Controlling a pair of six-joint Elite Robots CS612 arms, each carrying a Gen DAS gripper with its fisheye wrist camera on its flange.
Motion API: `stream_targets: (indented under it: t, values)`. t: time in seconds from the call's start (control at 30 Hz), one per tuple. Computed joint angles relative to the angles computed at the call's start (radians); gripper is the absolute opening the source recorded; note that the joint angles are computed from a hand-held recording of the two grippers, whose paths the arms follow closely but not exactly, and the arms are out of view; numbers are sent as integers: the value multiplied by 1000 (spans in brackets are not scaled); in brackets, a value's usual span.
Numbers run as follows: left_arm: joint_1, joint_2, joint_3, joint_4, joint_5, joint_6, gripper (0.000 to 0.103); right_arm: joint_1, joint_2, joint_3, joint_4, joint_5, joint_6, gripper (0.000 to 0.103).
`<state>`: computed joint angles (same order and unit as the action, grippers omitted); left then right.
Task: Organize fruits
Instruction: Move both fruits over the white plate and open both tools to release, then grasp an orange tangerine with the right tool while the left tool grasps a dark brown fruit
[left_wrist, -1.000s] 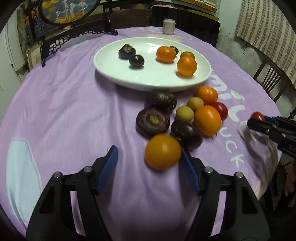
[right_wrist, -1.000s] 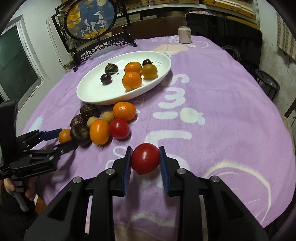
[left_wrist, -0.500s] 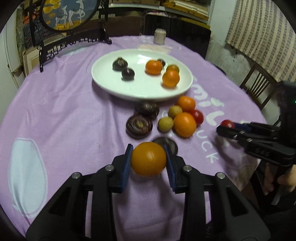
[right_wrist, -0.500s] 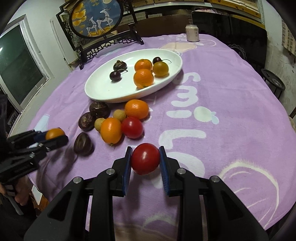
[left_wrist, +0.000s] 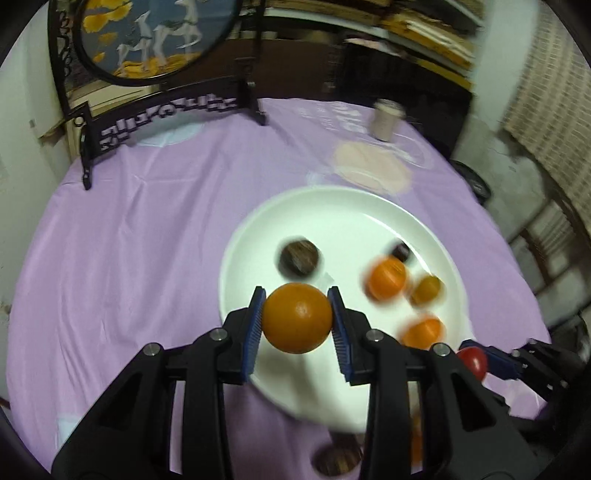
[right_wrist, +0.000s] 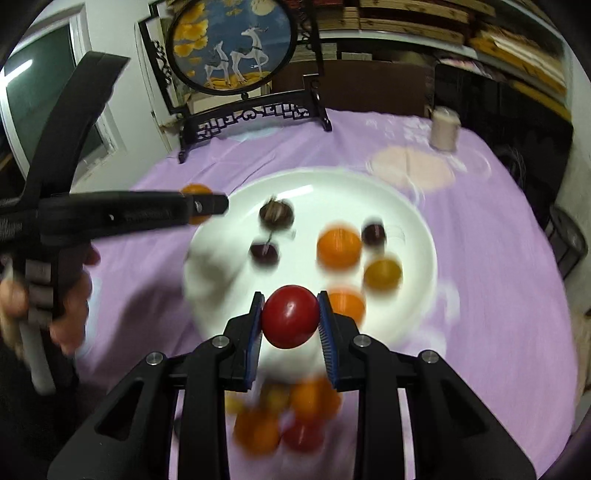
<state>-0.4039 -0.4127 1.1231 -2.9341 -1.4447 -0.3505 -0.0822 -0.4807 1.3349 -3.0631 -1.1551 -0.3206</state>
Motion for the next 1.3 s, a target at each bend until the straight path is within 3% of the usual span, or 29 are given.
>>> stream_targets:
  t: [0.17, 0.43, 0.47, 0.5, 0.53, 0.57, 0.6, 0.63, 0.77, 0.97, 1.03, 1.13, 1.3]
  values:
    - [20, 43, -63, 31, -57, -43, 35, 23, 76, -170, 151, -42, 7, 29]
    - [25, 58, -78, 12, -105, -28, 35, 34, 113, -242, 205, -51, -5, 29]
    - [23, 57, -73, 1, -100, -26, 38, 36, 114, -242, 200, -56, -8, 29]
    - [20, 54, -64, -20, -87, -27, 52, 37, 114, -239, 188, -61, -13, 31]
    - [19, 51, -56, -36, -78, -28, 58, 38, 111, -231, 171, -69, -16, 37]
    - [17, 46, -42, -71, -66, -30, 60, 40, 106, -218, 142, -89, -16, 42]
    - [17, 42, -33, -94, -68, -27, 62, 42, 101, -207, 118, -109, -14, 55]
    - [17, 37, -22, -115, -76, -25, 63, 42, 89, -178, 72, -132, -13, 57]
    - [14, 12, 36, -198, -81, 4, 67, 27, 16, -24, -67, -169, -4, 58]
    - [-9, -20, 111, -275, 5, 30, 68, -11, -80, 222, -186, -124, 46, 63]
    - [-18, -44, 164, -298, 11, 36, 68, -18, -98, 274, -209, -143, 48, 64]
    - [-38, -88, 281, -373, 27, 46, 76, -25, -115, 320, -222, -149, 48, 64]
    - [-63, -140, 474, -511, 16, 23, 78, -32, -117, 352, -217, -93, 21, 64]
